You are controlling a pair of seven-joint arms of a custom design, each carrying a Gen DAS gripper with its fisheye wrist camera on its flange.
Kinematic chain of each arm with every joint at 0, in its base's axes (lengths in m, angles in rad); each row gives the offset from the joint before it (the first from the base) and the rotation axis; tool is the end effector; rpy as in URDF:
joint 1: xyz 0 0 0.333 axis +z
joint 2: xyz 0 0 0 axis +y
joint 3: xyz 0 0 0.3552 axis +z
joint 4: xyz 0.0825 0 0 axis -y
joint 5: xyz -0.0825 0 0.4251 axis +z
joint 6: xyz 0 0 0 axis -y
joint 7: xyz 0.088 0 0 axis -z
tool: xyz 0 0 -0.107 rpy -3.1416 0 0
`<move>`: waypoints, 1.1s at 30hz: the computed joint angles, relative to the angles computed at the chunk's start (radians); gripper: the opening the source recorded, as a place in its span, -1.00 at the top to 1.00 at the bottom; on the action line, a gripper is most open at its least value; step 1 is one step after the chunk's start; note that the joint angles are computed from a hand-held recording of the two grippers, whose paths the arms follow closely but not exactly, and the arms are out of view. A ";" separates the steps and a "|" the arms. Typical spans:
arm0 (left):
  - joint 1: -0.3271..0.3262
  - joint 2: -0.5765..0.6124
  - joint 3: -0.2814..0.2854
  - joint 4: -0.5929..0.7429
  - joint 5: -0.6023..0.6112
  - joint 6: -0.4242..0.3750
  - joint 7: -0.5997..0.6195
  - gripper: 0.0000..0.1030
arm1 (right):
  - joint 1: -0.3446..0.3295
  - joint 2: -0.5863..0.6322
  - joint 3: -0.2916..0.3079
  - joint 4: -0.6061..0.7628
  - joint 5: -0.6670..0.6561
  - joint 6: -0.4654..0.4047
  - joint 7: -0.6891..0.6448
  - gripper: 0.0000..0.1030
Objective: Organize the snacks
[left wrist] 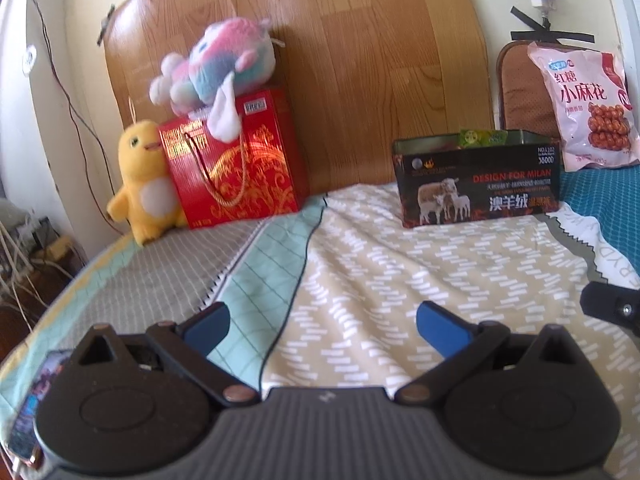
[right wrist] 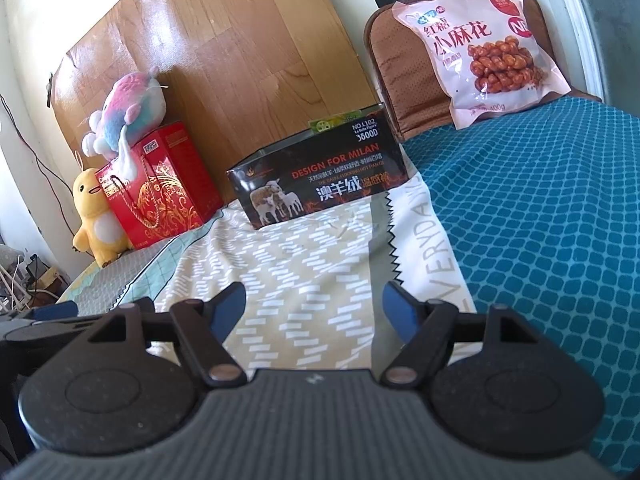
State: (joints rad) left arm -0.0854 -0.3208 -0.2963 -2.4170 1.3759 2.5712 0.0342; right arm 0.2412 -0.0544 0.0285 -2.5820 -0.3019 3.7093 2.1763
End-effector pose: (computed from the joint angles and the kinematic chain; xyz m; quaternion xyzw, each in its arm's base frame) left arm 0.4542 -0.2065 0.4794 -0.6259 0.5861 -0.2354 0.4575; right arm 0.4743 0.1719 0.4296 -0.5983 0.5821 -0.1915 0.5162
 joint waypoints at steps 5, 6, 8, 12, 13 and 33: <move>-0.002 0.000 0.003 0.000 0.005 0.010 0.006 -1.00 | -0.001 0.001 -0.001 0.002 -0.007 -0.001 0.005 -0.51; -0.002 0.000 0.004 -0.001 0.003 0.013 0.005 -1.00 | -0.001 0.001 0.000 0.001 -0.005 0.000 0.003 -0.52; -0.001 -0.001 0.006 -0.002 0.000 0.021 0.005 -1.00 | 0.000 0.000 0.001 0.001 -0.001 -0.001 0.001 -0.52; 0.001 0.000 0.007 -0.005 -0.010 0.035 0.014 -1.00 | -0.001 0.003 0.000 0.005 -0.008 -0.006 0.007 -0.52; 0.002 0.001 0.008 -0.004 -0.014 0.038 0.018 -1.00 | -0.001 0.004 -0.001 0.006 -0.010 -0.007 0.008 -0.52; 0.016 0.004 -0.001 -0.005 -0.092 0.057 0.085 -1.00 | -0.002 0.004 0.000 0.007 -0.019 -0.010 -0.001 -0.53</move>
State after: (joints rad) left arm -0.0697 -0.3166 -0.2972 -2.4219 1.2843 2.6283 0.1187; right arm 0.2388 -0.0501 0.0281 -2.5754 -0.3209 3.6996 2.1756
